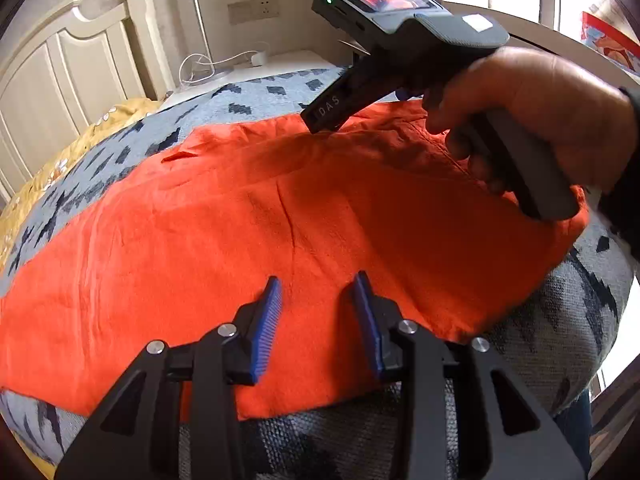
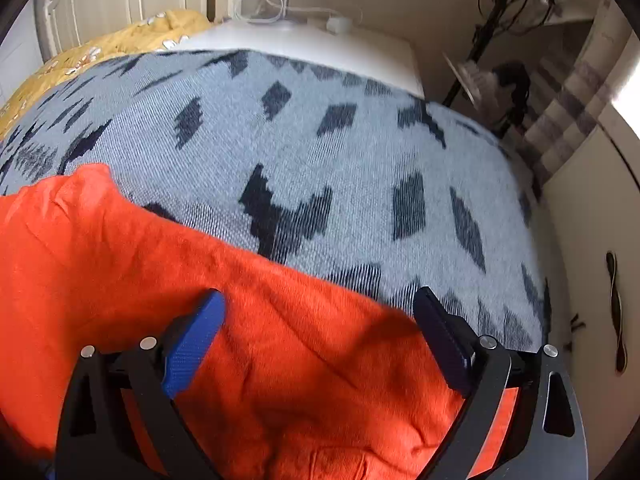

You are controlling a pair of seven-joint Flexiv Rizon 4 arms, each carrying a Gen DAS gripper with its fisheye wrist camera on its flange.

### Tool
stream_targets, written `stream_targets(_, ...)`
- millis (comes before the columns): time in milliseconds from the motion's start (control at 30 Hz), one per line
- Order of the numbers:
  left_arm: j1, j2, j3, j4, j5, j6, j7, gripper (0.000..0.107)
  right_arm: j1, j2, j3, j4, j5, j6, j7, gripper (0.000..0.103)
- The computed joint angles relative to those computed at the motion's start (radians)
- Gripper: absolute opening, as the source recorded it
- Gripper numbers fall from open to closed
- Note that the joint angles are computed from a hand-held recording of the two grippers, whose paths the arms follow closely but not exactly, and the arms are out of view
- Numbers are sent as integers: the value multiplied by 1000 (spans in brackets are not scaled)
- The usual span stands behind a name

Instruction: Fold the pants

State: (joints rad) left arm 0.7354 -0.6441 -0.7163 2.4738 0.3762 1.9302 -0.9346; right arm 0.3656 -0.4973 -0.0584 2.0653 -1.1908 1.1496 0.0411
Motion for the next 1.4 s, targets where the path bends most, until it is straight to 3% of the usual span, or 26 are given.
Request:
stream_targets(133,-17,-15,33,2,20,45,-3,38,-8,-6,-24,-5,-67,3,88,90)
stream_targets(200,-19,-7,40,2,25,45,-11,38,-28,-15,-1,-22,-6,-3,32,90)
stream_targets(267,-10,4,34,17,35,48,-19,38,5,15,9,-24,33,-95,-3,77)
stream_targets(367,12,-9,14,18,36,44,-35,37,-12,57,14,-4,-91,28,84,77)
stream_targets(467,-36,-3,68,23,41,95,-55,37,-32,-19,94,-76,69,133,-151,77)
stream_targets(567,-5,2,43,19,64,61,-73,37,-25,-121,156,-185,263,74,-321,74)
stream_targets(600,16,0,23,18,64,43,-75,37,-8,-139,134,-201,269,81,-316,75)
stream_targets(700,48,-9,-10,21,54,23,-64,37,71,-143,23,-213,251,82,-233,79)
stream_targets(733,47,-11,-9,23,50,27,-61,37,104,-147,-17,-221,244,53,-209,88)
stream_targets(833,68,-21,-25,27,50,23,-53,37,127,-154,-59,-224,251,74,-188,90)
stream_targets(933,220,-22,-177,42,17,-119,-27,36,192,-114,-140,-186,165,48,-70,90)
stream_targets(1000,262,-18,-188,54,5,-40,-15,35,186,-66,-169,-124,56,129,66,90)
stream_targets(1033,262,-13,-173,47,-1,6,-23,35,173,-44,-183,-94,-23,219,144,90)
stream_targets(1067,286,-17,-188,17,-30,-3,-57,35,166,-30,-191,-77,-94,271,196,91)
stream_targets(1100,286,-11,-181,-5,-49,-21,-78,35,161,-18,-185,-67,-137,287,217,91)
stream_targets(1167,205,12,-70,-61,-123,-19,-90,35,161,1,-150,-45,-161,267,228,92)
stream_targets(1233,177,14,-4,-108,-113,-86,-118,36,154,3,-103,-29,-154,250,223,92)
stream_targets(1333,238,-15,-9,-90,-69,-52,-52,48,155,14,-39,-9,-115,150,205,92)
stream_targets(1400,302,-23,-36,-56,-31,-28,-27,53,147,22,-20,2,-152,131,259,92)
